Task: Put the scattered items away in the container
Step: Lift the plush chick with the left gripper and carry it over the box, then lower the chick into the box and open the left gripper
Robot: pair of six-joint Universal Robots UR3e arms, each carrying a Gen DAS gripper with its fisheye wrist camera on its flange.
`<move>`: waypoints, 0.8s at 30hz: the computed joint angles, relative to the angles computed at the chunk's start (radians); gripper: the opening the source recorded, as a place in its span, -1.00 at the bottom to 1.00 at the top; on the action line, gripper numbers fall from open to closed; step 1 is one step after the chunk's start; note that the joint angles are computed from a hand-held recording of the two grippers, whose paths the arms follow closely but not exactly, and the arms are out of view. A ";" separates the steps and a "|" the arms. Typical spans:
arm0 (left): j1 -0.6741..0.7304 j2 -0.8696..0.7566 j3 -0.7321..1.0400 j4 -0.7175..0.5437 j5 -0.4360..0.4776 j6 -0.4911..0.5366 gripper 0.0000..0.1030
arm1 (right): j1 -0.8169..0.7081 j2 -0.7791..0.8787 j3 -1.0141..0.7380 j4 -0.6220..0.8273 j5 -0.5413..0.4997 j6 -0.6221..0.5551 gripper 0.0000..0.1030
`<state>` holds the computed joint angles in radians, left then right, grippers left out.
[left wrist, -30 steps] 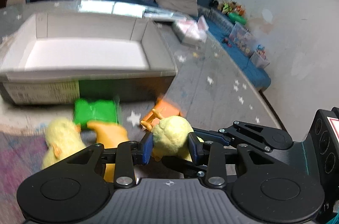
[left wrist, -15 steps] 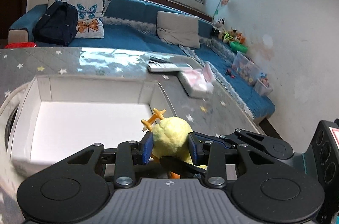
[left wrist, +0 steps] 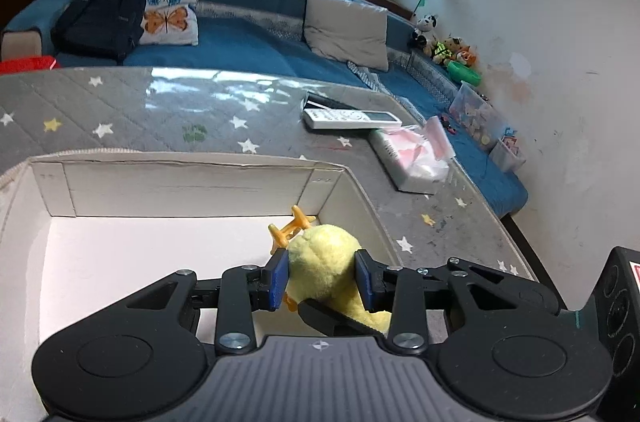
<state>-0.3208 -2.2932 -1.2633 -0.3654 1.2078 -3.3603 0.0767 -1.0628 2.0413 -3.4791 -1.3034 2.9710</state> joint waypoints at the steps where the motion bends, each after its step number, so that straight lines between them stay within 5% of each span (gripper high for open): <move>1: 0.003 -0.011 0.011 -0.008 -0.003 -0.006 -0.25 | 0.010 0.011 -0.015 0.009 -0.018 -0.008 -0.10; 12: 0.004 -0.069 0.084 -0.060 -0.016 0.003 -0.29 | 0.076 0.073 -0.106 0.034 -0.106 -0.069 -0.10; 24: 0.002 -0.004 -0.006 -0.011 0.009 -0.001 -0.29 | 0.046 0.007 -0.033 0.002 -0.076 -0.061 -0.09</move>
